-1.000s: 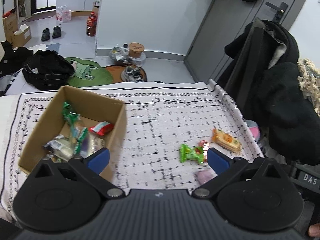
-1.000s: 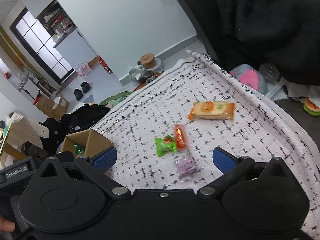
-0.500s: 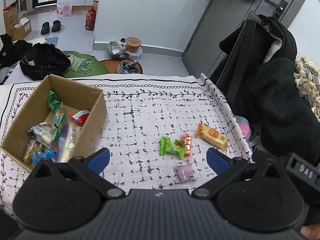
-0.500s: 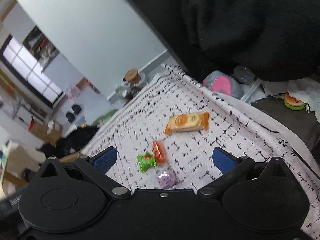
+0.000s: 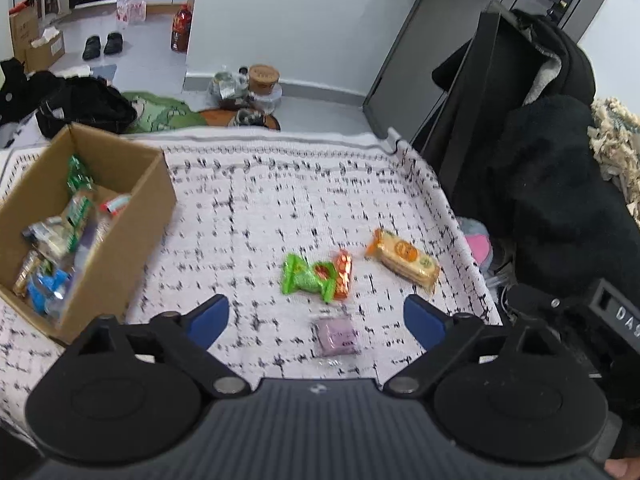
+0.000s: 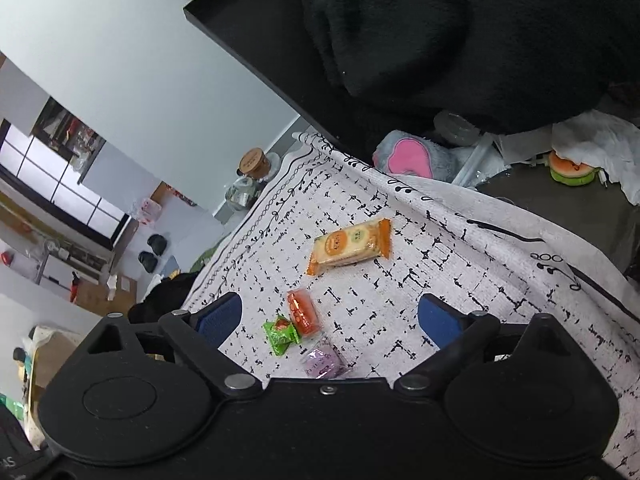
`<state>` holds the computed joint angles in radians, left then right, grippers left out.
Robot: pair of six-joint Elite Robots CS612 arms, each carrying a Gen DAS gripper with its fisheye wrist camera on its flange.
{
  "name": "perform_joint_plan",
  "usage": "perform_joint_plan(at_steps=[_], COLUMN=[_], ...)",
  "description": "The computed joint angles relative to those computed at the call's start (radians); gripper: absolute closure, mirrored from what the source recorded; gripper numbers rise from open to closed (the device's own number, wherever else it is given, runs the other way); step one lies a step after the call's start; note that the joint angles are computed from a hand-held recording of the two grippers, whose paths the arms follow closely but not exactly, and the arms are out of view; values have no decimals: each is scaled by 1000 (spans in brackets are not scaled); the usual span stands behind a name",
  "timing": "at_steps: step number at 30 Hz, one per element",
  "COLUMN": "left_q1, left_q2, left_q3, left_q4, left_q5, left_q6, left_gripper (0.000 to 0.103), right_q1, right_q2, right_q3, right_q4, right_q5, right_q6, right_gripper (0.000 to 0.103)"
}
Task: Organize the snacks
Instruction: 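Move both open tools back toward the remaining snacks, then lower the left tool onto the purple candy and close it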
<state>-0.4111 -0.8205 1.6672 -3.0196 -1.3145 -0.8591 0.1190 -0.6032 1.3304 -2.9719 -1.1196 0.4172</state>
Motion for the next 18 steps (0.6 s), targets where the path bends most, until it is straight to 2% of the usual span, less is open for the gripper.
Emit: perform_joint_plan(at_steps=[2, 7, 10, 18], left_q1=[-1, -2, 0, 13], left_q2=[12, 40, 57, 107], left_q3=[-12, -42, -58, -110], left_q4=[10, 27, 31, 64], left_q5=[-12, -44, -63, -126], left_q6=[-9, -34, -41, -88], left_gripper=[15, 35, 44, 60], right_q1=[-1, 0, 4, 7], right_q2=[7, 25, 36, 64], right_q3=[-17, -56, -78, -134], right_q4=[24, 59, 80, 129], right_q5=[14, 38, 39, 24], right_q6=[-25, -68, -91, -112], right_gripper=[14, 20, 22, 22])
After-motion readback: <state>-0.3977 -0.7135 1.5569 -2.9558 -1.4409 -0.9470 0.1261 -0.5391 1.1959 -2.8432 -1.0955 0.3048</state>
